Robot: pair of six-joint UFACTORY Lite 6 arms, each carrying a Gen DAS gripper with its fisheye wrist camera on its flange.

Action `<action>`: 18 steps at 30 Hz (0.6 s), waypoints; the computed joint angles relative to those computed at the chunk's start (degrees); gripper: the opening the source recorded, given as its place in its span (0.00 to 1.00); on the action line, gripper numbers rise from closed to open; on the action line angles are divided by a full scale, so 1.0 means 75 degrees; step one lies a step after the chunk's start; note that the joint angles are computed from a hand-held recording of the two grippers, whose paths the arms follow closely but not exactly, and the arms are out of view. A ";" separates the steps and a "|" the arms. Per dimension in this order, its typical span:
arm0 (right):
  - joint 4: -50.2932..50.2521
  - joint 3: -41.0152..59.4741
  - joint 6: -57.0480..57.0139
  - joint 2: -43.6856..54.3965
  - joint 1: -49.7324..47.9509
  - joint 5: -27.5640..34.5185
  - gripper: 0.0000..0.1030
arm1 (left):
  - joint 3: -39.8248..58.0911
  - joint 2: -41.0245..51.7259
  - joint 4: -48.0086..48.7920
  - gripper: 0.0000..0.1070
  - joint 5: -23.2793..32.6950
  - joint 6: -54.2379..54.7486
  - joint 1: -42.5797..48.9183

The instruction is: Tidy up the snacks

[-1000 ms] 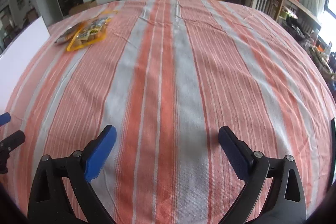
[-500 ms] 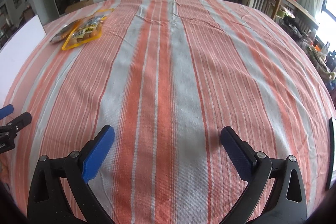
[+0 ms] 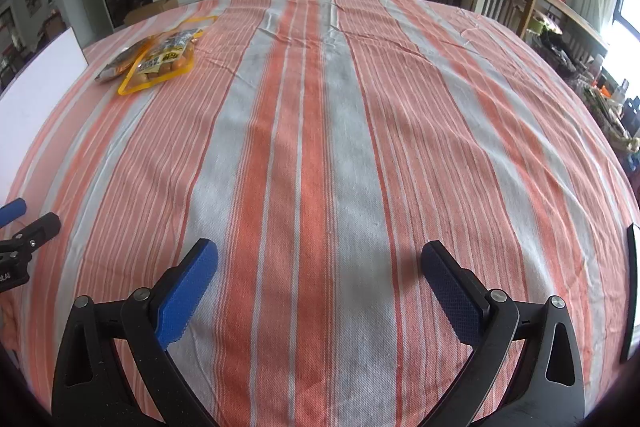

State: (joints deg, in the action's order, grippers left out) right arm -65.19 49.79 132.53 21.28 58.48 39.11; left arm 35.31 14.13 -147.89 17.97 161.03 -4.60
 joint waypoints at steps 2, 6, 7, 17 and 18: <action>-0.0046 -0.0003 0.0038 0.0024 -0.0011 -0.0020 1.00 | 0.0000 0.0002 -0.0007 0.96 0.0001 0.0009 0.0002; -0.0079 -0.0036 0.0078 0.0001 0.0009 -0.0036 1.00 | 0.0015 0.0019 -0.0021 0.96 0.0004 0.0014 0.0002; -0.0085 -0.0042 0.0085 -0.0001 0.0014 -0.0039 1.00 | 0.0028 0.0036 -0.0072 0.96 0.0003 0.0052 -0.0013; 0.0268 0.0040 -0.0520 -0.0077 -0.0181 -0.0238 1.00 | -0.0008 0.0009 -0.0067 0.96 0.0013 0.0053 -0.0005; 0.0716 0.0243 -0.1269 -0.0085 -0.0498 -0.0516 1.00 | -0.0012 0.0008 -0.0069 0.96 0.0015 0.0056 -0.0005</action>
State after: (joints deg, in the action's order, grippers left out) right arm -59.82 51.62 123.01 20.65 54.74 35.24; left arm 35.22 14.19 -148.41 18.08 161.45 -4.63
